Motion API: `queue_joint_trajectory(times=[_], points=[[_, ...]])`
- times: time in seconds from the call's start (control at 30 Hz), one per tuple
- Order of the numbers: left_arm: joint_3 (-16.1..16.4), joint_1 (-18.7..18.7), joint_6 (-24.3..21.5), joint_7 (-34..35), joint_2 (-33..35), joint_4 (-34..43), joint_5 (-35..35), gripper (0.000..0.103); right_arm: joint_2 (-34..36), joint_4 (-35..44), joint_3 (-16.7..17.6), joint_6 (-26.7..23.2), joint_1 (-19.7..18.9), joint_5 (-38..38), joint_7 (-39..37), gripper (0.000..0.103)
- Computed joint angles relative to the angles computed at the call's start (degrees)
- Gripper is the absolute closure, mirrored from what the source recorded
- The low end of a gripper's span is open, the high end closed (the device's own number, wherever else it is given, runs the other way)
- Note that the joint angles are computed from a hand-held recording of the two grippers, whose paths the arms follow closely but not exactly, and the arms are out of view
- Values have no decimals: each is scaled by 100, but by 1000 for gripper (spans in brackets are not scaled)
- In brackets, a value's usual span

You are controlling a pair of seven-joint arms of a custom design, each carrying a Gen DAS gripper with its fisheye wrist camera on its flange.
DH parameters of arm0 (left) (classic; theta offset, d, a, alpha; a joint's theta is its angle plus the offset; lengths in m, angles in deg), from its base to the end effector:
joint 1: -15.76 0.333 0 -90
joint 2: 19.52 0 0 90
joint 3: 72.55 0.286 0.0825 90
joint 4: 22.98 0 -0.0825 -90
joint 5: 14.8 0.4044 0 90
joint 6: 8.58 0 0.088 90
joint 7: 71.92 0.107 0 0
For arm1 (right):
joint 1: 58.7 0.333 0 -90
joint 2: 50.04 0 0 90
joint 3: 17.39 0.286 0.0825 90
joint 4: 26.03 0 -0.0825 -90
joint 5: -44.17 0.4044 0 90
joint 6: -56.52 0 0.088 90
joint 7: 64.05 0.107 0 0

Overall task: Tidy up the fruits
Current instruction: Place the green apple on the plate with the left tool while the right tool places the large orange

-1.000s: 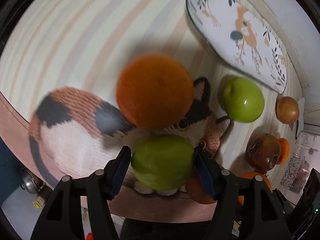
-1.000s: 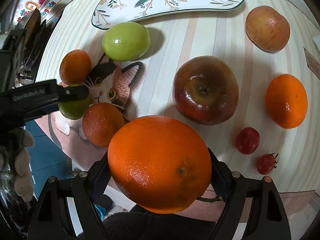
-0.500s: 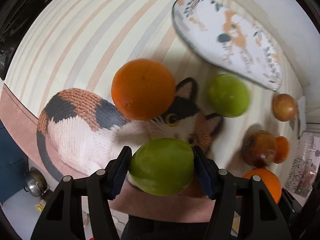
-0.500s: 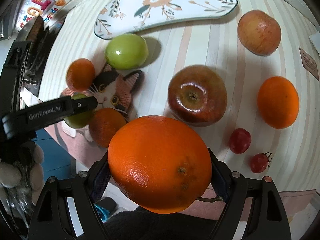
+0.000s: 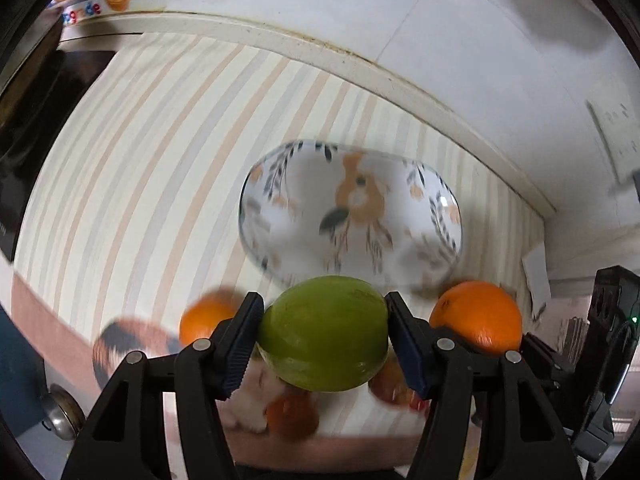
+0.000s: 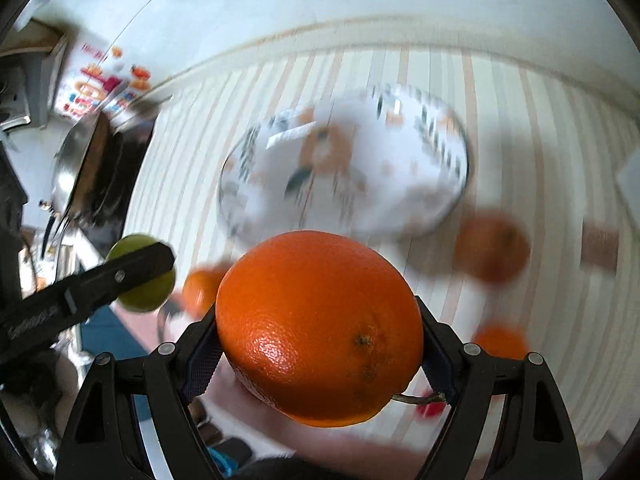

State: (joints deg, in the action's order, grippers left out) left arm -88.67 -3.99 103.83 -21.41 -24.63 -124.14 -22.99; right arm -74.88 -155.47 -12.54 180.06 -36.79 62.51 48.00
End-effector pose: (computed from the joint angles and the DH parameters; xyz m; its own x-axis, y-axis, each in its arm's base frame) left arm 0.4638 -0.3538 0.5851 0.0741 -0.9612 0.2657 -0.9838 -0.1141 -0.1383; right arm 0.4265 0.2331 0.5332 -0.0153 -0.9312 -0.3641 -0.9802 0.0859 -0.1785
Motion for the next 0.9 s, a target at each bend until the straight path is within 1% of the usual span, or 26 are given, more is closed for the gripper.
queue_joint_trajectory(times=[0.03, 0.07, 0.1, 0.13, 0.23, 0.27, 0.43, 0.47, 0.67, 0.77, 0.9], points=[[10, 23, -57, -12, 273, 232, 84, 43, 348, 271, -17, 19, -57, -103, -39, 16], [16, 33, -112, -27, 494, 417, 142, 43, 546, 428, -31, 11, -101, -175, -69, 16], [17, 30, -55, -25, 712, 540, 193, 43, 854, 671, -27, -15, -151, -299, -100, 16], [48, 53, -155, 3, 1047, 826, 168, 43, 1146, 901, -17, -41, -194, -422, -126, 16], [95, 100, -333, 49, 1698, 1375, 53, 43, 1817, 1420, -6, -126, -263, -579, -217, 16], [105, 120, -363, 61, 1754, 1414, 4, 43, 2010, 1562, -20, -150, -287, -563, -279, 16], [142, 162, -618, 116, 2415, 2075, -61, 43, 2666, 2151, -2, -335, -357, -582, -504, 16], [144, 168, -666, 108, 2477, 2165, -81, 43, 2694, 2148, 7, -332, -364, -552, -537, 16], [147, 193, -829, 110, 2734, 2382, -162, 43, 3241, 2735, 40, -568, -394, -472, -764, 16], [147, 194, -909, 83, 2833, 2457, -190, 43, 3394, 2958, 53, -682, -379, -608, -798, 16], [140, 211, -914, 53, 2885, 2458, -257, 43, 3528, 3142, 47, -828, -409, -586, -848, 15]])
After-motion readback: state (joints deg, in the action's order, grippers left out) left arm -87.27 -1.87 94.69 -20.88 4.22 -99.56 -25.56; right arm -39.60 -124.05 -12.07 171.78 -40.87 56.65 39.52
